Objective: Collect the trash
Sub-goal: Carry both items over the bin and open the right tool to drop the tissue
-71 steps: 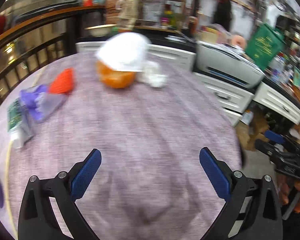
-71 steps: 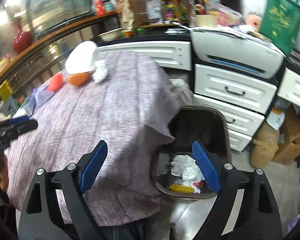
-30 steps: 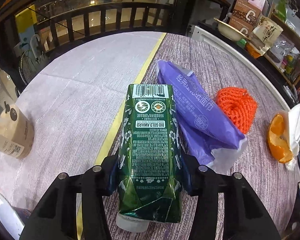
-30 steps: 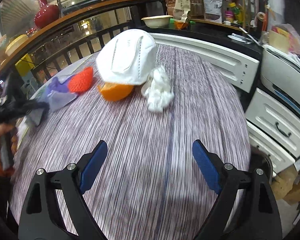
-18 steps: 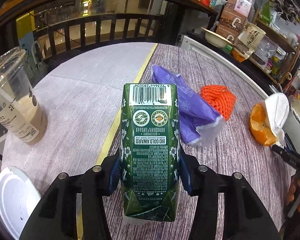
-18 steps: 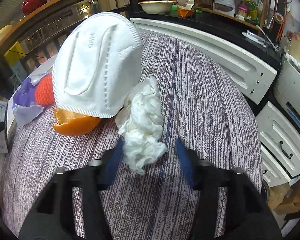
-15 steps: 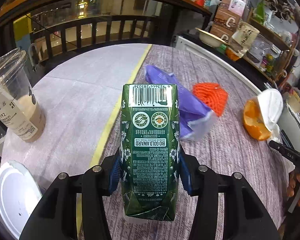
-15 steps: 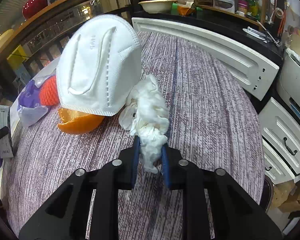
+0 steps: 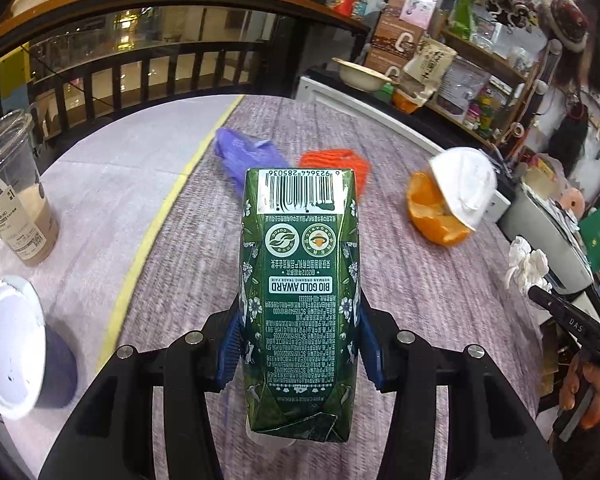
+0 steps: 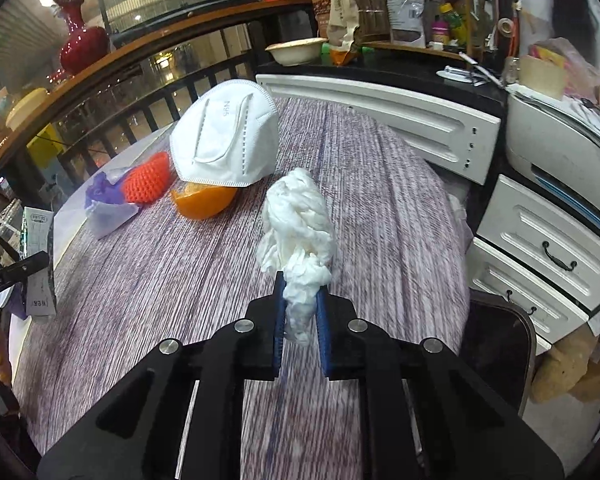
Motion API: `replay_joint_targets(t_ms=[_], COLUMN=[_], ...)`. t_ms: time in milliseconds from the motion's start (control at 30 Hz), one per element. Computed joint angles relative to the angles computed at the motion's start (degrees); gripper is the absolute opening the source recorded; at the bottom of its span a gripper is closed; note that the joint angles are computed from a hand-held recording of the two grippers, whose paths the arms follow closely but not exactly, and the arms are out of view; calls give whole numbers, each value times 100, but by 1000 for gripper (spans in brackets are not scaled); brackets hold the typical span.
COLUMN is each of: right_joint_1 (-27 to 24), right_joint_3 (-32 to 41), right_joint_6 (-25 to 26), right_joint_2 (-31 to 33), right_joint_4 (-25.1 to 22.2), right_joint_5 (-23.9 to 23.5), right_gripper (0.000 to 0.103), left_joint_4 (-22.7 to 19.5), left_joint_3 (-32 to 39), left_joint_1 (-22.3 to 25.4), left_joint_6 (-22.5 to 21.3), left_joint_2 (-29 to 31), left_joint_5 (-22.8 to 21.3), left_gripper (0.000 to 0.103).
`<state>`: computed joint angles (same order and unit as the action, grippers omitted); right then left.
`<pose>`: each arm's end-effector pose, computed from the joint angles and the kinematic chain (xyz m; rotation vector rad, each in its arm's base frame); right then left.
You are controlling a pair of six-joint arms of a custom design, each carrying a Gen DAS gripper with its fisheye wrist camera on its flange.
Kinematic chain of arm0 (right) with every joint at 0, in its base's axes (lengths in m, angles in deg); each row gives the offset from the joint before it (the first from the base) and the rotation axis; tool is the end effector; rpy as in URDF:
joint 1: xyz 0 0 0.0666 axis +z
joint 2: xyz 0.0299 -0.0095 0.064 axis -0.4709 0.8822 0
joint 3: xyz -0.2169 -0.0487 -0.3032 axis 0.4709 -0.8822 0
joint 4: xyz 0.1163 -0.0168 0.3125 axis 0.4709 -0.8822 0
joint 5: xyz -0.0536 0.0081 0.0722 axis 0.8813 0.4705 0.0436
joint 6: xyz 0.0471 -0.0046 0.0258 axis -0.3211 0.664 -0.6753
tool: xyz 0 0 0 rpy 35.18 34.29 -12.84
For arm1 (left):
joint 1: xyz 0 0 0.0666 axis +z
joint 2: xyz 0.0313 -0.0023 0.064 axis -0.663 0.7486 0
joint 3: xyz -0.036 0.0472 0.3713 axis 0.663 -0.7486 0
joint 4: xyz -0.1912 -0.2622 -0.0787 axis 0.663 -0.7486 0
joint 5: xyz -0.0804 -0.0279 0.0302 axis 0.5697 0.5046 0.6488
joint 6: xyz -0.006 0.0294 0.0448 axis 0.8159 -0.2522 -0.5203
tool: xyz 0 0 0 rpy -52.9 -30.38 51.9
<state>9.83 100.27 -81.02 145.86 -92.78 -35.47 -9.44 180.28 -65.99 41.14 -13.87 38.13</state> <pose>0.3158 0.2361 0.5746 -0.1079 2.3684 0.3118 0.2775 -0.1207 0.5687 -0.1479 2.3536 -0.2720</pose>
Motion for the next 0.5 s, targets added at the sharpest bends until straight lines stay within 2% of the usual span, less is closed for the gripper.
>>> replay_joint_targets(t_ms=[167,367,500], right_joint_1=[219,704,911], right_joint_3=[-567,-889,-1058], right_joint_6=[-340,-480,-643], right_joint_2=[-660,-1224,-1558], right_joint_4=[156,-3,-136], right_joint_5=[161,941,1277], right_gripper=[15,14,14], left_joint_4=[52,169,270], left_joint_3=[58,257,415], left_joint_1=[-623,-1374,-1776], left_joint_6=[172,274,283], left_joint_2=[27,254,426], left_joint_5=[-131,-212,-209], left_gripper=[49,49,49])
